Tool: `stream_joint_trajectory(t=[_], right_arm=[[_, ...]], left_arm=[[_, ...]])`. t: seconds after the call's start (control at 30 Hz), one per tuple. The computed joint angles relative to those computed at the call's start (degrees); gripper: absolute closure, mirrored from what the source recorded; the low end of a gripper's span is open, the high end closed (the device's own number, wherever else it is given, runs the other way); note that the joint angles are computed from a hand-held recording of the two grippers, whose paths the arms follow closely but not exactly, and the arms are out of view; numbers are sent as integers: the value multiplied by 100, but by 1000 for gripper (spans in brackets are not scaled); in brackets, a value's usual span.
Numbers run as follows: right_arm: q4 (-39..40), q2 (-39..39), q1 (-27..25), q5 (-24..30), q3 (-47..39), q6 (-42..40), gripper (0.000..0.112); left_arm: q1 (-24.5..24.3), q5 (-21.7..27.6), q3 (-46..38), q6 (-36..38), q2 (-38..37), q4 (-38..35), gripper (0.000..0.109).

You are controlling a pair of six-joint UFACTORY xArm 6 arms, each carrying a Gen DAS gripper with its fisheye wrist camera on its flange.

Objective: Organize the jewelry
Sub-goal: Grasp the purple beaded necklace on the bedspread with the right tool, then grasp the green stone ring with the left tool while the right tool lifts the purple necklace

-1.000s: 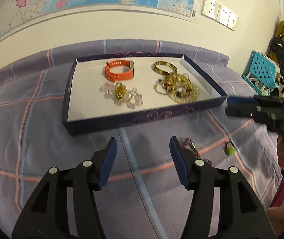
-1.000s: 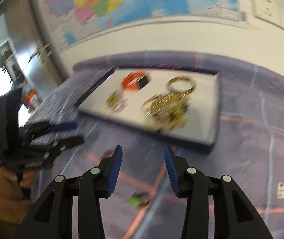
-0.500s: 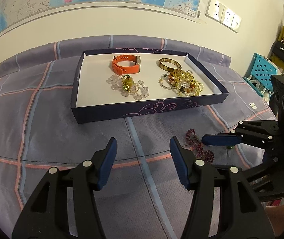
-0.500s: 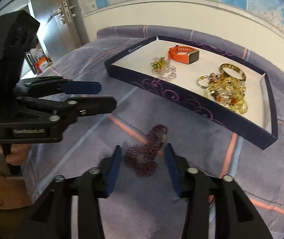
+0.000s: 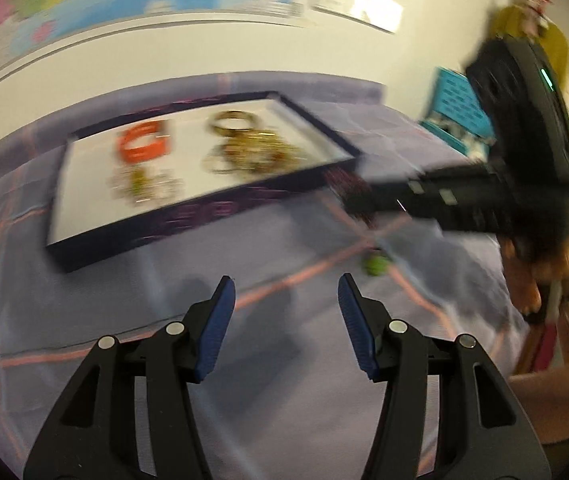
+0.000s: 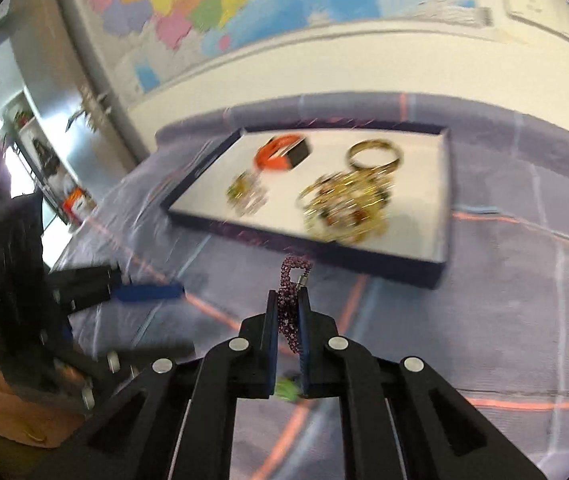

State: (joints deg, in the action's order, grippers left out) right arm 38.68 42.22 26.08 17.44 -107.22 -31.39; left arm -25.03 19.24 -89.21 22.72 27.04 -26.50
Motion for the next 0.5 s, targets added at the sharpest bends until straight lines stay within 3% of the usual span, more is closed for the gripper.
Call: stream_joint_trajectory(t=[0.17, 0.3, 0.47, 0.5], right_arm=[[270, -232, -128, -221, 308, -104, 105], [540, -289, -185, -292, 444, -254, 105], [718, -281, -221, -304, 519, -345, 105], [769, -291, -228, -288, 535, -389, 105]], left_arm=[[-181, 488, -686, 292, 466, -149, 56], [-227, 823, -1253, 13, 851, 109, 58], [-253, 1067, -1737, -271, 1158, 443, 68], [-258, 1140, -1822, -231, 1205, 418, 74]])
